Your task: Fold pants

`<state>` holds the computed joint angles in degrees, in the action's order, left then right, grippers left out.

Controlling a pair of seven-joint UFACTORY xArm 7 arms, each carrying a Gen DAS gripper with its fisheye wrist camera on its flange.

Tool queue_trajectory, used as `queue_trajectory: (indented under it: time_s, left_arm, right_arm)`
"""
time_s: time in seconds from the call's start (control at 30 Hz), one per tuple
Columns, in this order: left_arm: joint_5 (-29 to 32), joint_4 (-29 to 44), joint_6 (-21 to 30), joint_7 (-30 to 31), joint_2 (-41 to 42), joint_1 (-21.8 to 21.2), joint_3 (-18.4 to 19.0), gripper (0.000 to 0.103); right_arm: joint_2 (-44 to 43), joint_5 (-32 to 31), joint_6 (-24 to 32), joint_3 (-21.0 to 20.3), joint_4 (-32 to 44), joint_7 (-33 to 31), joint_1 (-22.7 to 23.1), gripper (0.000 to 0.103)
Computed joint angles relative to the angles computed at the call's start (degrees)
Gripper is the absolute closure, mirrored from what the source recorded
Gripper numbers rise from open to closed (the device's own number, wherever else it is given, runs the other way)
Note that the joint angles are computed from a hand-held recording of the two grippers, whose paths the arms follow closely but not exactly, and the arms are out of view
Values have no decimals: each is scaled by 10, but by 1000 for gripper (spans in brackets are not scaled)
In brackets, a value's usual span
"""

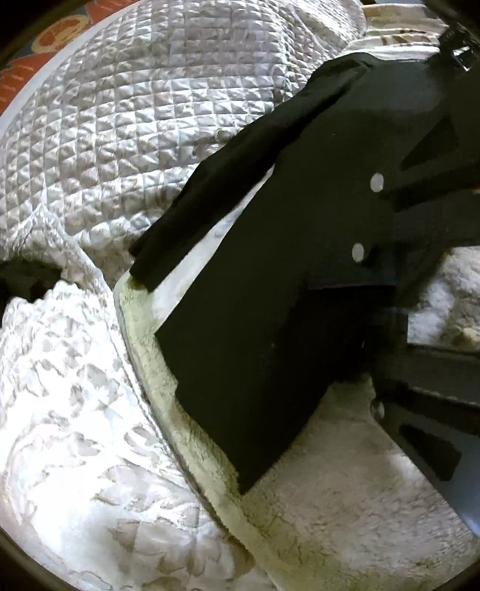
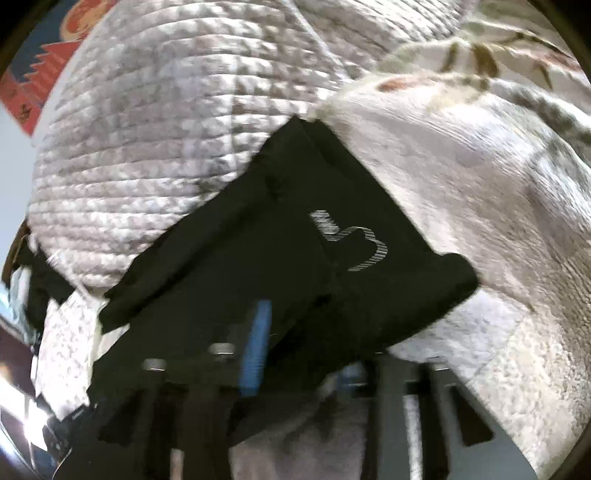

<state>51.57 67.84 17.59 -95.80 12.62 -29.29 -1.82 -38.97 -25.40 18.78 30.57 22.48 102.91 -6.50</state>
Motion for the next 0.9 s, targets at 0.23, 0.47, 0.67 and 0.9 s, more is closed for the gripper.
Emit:
queue_trajectory:
  time_s: [0.23, 0.47, 0.67, 0.9]
  left_arm:
    - [-15, 0, 42, 40, -24, -2, -19, 99]
    - [-46, -77, 55, 82, -127, 24, -64, 99]
    - [-103, -182, 54, 98, -218, 46, -113, 99]
    - [-159, -249, 30, 106, -260, 77, -159, 99]
  right_arm:
    - [-40, 22, 9, -18, -2, -19, 31, 98]
    - [-129, 95, 103, -53, -6, -57, 131, 99]
    - [-195, 152, 216, -26, -20, -38, 211, 99]
    - [-209, 163, 269, -13, -25, -14, 250, 99]
